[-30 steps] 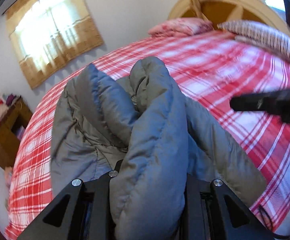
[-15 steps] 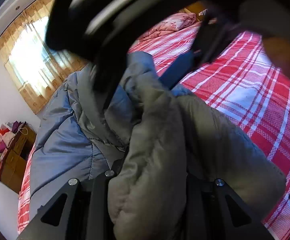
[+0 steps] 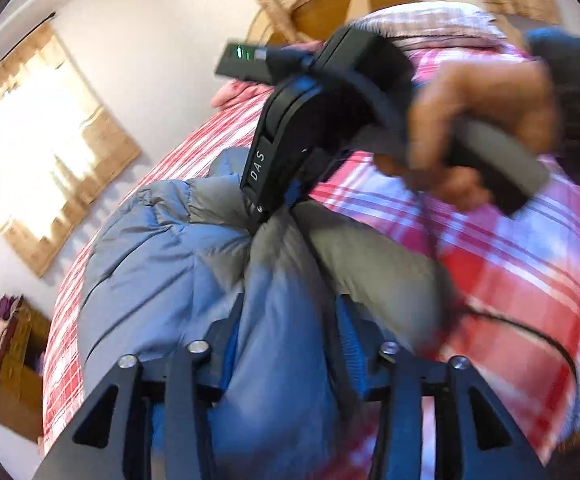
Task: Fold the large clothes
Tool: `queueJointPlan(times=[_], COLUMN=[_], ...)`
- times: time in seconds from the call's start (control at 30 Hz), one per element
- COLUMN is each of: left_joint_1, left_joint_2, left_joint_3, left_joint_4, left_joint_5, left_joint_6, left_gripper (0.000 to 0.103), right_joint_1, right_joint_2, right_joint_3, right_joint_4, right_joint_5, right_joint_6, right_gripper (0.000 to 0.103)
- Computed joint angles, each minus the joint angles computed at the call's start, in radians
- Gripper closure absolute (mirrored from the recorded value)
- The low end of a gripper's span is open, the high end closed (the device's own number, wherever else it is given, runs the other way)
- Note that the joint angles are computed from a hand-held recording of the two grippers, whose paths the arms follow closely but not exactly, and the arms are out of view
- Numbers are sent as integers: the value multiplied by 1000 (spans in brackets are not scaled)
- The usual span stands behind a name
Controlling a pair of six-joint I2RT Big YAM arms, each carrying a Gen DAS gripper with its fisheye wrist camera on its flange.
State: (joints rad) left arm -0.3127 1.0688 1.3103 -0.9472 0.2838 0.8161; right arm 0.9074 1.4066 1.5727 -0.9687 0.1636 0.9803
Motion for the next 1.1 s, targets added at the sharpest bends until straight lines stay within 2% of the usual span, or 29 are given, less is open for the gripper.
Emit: queueJointPlan(times=[0.07, 0.17, 0.2, 0.27, 0.33, 0.37, 0.47, 0.5, 0.57, 0.7, 0.77, 0.8, 0.9, 1.1], left_joint_1=[73, 225, 254, 362, 439, 466, 471, 454, 403, 252, 206, 177, 136, 108], left_joint_2=[-8, 32, 44, 121, 184, 220, 294, 339, 406, 480, 511, 514, 485, 486], left_joint_3=[32, 147, 178, 302, 399, 448, 539, 586, 649, 667, 667, 644, 555, 501], left_joint_4=[-90, -317, -378, -575, -671, -669, -514, -470, -425, -295, -295, -273, -200, -150], left_joint_5=[89, 267, 304, 401, 464, 476, 430, 418, 391, 238, 196, 144, 31, -55], left_joint_6=[27, 116, 138, 227, 226, 175, -78, -182, -313, -504, -550, -570, -553, -546], left_gripper=[56, 56, 56, 55, 55, 54, 51, 51, 51, 51, 51, 51, 48, 44], right_joint_1=[8, 12, 11, 11, 11, 12, 24, 27, 35, 36, 35, 35, 30, -3], right_joint_2=[2, 6, 6, 1, -8, -12, 5, 13, 30, 30, 28, 29, 24, -18], right_joint_3=[7, 17, 17, 10, -7, -14, 12, 24, 52, 48, 41, 40, 22, -71], right_joint_4=[-7, -32, -35, -41, -27, -22, -54, -68, -105, -104, -93, -93, -67, 66], right_joint_5=[14, 22, 19, 23, 16, 19, 43, 51, 71, 82, 82, 84, 77, 6], right_joint_6=[-7, -18, -19, -16, -9, -13, -38, -44, -51, -41, -27, -26, -27, -8], right_gripper=[90, 90, 90, 90, 90, 90, 89, 89, 89, 89, 89, 89, 89, 89])
